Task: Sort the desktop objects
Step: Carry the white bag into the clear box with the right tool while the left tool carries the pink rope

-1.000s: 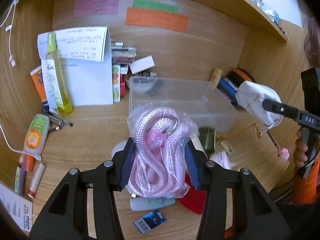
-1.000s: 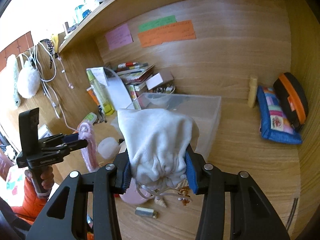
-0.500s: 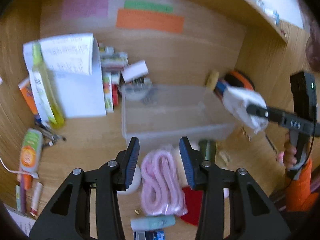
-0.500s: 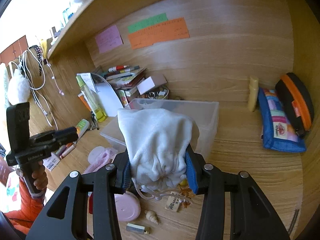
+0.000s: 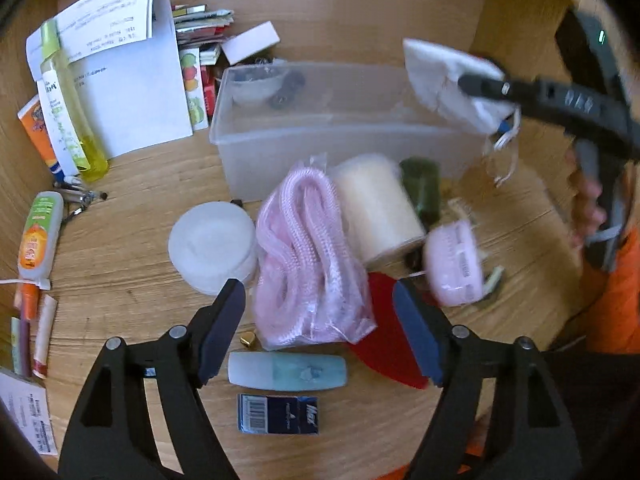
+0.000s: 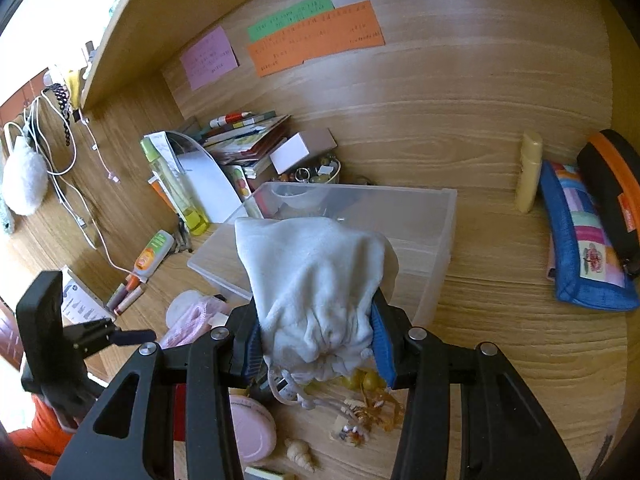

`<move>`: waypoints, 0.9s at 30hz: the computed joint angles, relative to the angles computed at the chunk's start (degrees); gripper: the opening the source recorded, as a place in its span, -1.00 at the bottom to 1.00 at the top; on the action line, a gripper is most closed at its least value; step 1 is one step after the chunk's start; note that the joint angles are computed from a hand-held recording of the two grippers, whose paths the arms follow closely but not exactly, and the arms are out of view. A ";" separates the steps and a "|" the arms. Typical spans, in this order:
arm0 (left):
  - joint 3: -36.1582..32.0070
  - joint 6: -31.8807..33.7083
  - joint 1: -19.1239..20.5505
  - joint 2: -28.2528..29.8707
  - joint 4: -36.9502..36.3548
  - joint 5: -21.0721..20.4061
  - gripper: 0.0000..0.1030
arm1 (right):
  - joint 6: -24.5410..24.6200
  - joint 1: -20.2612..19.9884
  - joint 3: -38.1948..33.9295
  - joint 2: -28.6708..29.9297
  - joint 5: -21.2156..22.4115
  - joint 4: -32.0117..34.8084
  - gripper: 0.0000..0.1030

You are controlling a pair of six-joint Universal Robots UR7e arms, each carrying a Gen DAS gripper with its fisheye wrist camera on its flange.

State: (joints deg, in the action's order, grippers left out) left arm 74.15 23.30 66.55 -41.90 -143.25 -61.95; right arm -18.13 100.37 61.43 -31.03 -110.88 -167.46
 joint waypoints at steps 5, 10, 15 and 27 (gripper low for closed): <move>-3.37 -2.61 0.70 2.64 3.38 1.57 0.27 | -0.16 0.02 -3.66 1.85 -1.01 2.79 -0.20; -5.47 -4.35 1.38 3.78 5.14 0.21 0.20 | -0.08 -0.03 -7.90 4.01 -2.17 5.70 -0.20; -6.93 -4.53 1.61 4.50 6.35 -0.85 0.16 | -0.92 0.12 -12.01 6.61 -5.37 7.67 -0.19; -11.52 -7.87 3.26 5.16 10.97 -5.06 -0.39 | 1.04 -0.44 -21.70 11.33 -8.56 18.93 -0.15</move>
State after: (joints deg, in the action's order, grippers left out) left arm 62.64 15.43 69.81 -36.75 -132.29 -67.01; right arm -17.09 99.94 39.73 -19.70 -119.44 -148.53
